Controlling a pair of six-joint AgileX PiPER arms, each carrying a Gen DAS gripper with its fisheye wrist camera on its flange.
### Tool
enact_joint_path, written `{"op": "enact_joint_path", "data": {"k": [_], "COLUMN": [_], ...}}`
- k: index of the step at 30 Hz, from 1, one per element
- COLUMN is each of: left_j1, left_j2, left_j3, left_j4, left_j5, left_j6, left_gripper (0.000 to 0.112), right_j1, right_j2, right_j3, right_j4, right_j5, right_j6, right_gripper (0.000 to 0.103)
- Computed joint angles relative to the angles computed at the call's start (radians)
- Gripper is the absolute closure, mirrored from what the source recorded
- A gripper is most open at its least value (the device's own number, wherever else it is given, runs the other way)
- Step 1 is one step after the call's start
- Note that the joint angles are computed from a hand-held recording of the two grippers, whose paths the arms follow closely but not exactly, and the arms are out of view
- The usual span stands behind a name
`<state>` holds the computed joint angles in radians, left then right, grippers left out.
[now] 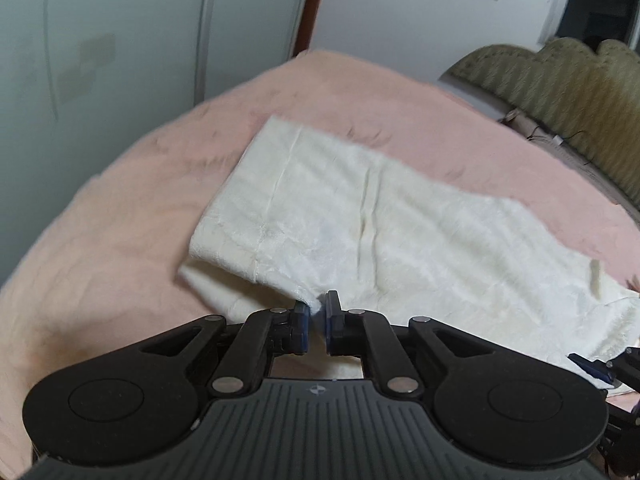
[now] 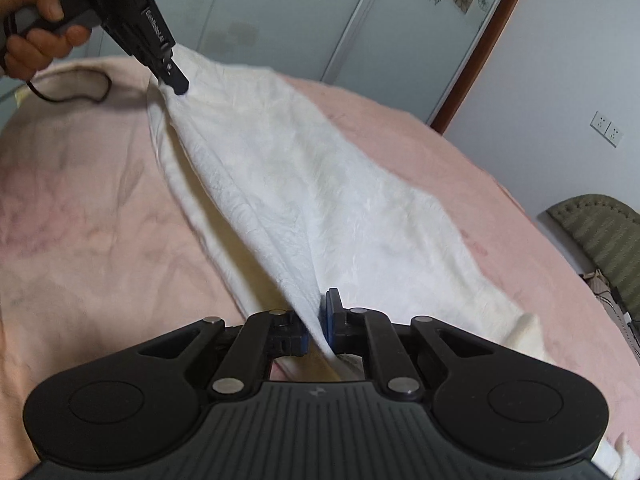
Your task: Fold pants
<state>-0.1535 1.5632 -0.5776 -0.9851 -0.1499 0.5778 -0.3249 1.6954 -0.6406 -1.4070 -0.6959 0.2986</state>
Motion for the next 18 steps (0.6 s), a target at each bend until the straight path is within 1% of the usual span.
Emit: {"op": "enact_joint_path", "data": {"k": [1,3,4,6,7,9,10,11,13,15,17,18], "left_j1": [-0.010,-0.036,-0.050,-0.056,-0.069,-0.114,-0.140,-0.167,-0.215,-0.241,-0.269,-0.293], "left_j2": [-0.006,-0.023,-0.017,0.024,0.047,0.055,0.050,0.045,0.035,0.006,-0.037,-0.056], "left_j3": [0.011,0.035,0.037,0.022,0.012,0.024,0.034,0.038,0.044,0.052,0.069,0.074], "left_j4": [-0.002,0.007,-0.025,-0.037,-0.082,-0.112,-0.129,-0.179,-0.286,-0.385,-0.448,-0.480], "left_j5": [-0.022,-0.081,-0.110,-0.129,-0.151,-0.213,-0.243,-0.273,-0.325,-0.350,-0.384,-0.416], "left_j6": [-0.009,-0.016,0.015,0.030,0.053,0.046,0.063,0.113,0.213,0.283,0.290,0.288], "left_gripper": [0.101,0.099,0.095,0.094,0.092,0.089,0.085,0.080,0.075,0.074,0.073,0.073], "right_j1": [0.005,-0.001,-0.006,0.005,-0.002,0.017,0.022,0.024,-0.017,-0.102,-0.190,-0.230], "right_j2": [-0.009,-0.035,-0.027,0.012,0.029,0.009,-0.012,-0.029,-0.065,-0.101,-0.104,-0.092], "right_j3": [0.022,0.052,0.049,0.040,0.059,0.085,0.103,0.121,0.139,0.135,0.090,0.067], "right_j4": [0.042,0.067,0.071,0.120,0.181,0.264,0.295,0.326,0.288,0.151,-0.016,-0.079], "right_j5": [0.003,-0.014,-0.022,-0.010,-0.042,-0.025,-0.009,-0.002,-0.003,-0.023,-0.051,-0.066], "right_j6": [-0.044,-0.090,-0.085,-0.122,-0.188,-0.246,-0.277,-0.312,-0.300,-0.187,-0.001,0.085], "right_gripper": [0.095,0.095,0.095,0.095,0.091,0.085,0.079,0.076,0.062,0.057,0.057,0.056]}}
